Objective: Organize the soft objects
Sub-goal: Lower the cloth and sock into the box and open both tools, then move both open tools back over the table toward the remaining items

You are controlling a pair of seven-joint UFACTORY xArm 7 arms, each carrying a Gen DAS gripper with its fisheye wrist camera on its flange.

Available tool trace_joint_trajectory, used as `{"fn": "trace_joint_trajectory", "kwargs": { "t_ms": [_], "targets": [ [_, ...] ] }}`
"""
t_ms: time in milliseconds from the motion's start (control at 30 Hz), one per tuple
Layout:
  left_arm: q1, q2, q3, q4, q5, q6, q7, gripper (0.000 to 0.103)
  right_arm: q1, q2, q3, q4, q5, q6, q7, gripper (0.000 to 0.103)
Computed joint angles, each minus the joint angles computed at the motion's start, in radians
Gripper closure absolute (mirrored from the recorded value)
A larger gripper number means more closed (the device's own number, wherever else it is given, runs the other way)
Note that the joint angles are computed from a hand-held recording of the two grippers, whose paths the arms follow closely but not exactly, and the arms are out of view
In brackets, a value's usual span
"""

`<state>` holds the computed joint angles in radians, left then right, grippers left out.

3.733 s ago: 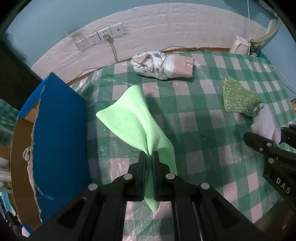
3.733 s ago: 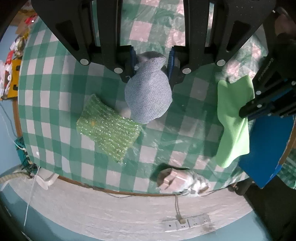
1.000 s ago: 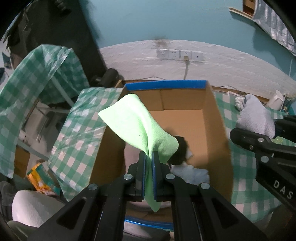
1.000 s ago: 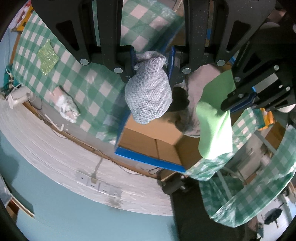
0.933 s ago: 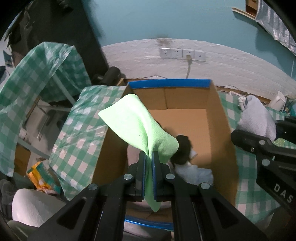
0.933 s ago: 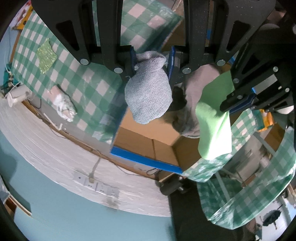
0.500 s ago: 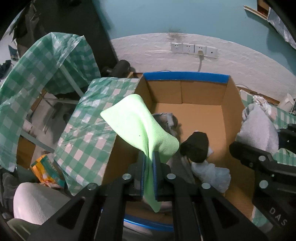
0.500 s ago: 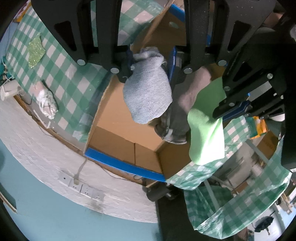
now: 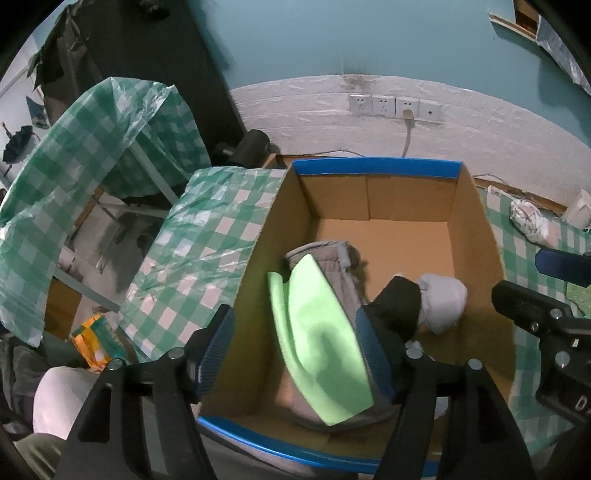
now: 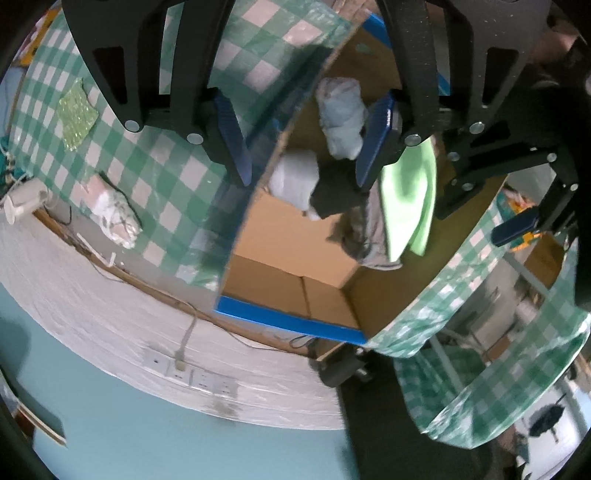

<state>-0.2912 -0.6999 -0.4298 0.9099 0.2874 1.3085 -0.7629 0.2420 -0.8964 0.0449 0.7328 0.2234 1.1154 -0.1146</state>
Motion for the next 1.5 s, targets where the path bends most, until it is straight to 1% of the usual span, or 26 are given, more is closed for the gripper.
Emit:
{"fn": "trace_joint_trajectory", "kwargs": {
  "t_ms": [233, 400, 467, 533, 833, 967, 1167, 1500],
  "targets": [
    [-0.014, 0.03, -0.013, 0.031, -0.023, -0.014, -0.021, 0.032, -0.037, -0.023, -0.029, -0.003, -0.02, 0.035, 0.004, 0.042],
    [-0.022, 0.068, -0.042, 0.071, -0.005, -0.019, -0.039, 0.03, -0.061, -0.057, -0.053, -0.009, -0.032, 0.055, -0.013, 0.042],
    [-0.029, 0.087, -0.054, 0.087, 0.005, -0.025, -0.047, 0.028, -0.077, -0.07, -0.064, -0.015, -0.041, 0.063, -0.021, 0.041],
    [-0.035, 0.113, -0.067, 0.107, 0.016, -0.026, -0.055, 0.026, -0.094, -0.082, -0.082, -0.021, -0.048, 0.075, -0.03, 0.041],
    [-0.095, 0.27, -0.101, 0.226, 0.071, -0.02, -0.101, 0.025, -0.202, -0.104, -0.173, -0.028, -0.079, 0.117, -0.074, 0.041],
    [-0.137, 0.331, -0.093, 0.267, 0.089, -0.014, -0.127, 0.025, -0.252, -0.099, -0.201, -0.03, -0.099, 0.12, -0.098, 0.04],
    [-0.205, 0.435, -0.084, 0.342, 0.144, 0.011, -0.151, 0.024, -0.325, -0.06, -0.234, -0.039, -0.139, 0.102, -0.138, 0.039],
    [-0.334, 0.628, -0.017, 0.488, 0.195, 0.006, -0.168, 0.022, -0.44, 0.046, -0.282, -0.044, -0.181, 0.049, -0.198, 0.04]
  ]
}}
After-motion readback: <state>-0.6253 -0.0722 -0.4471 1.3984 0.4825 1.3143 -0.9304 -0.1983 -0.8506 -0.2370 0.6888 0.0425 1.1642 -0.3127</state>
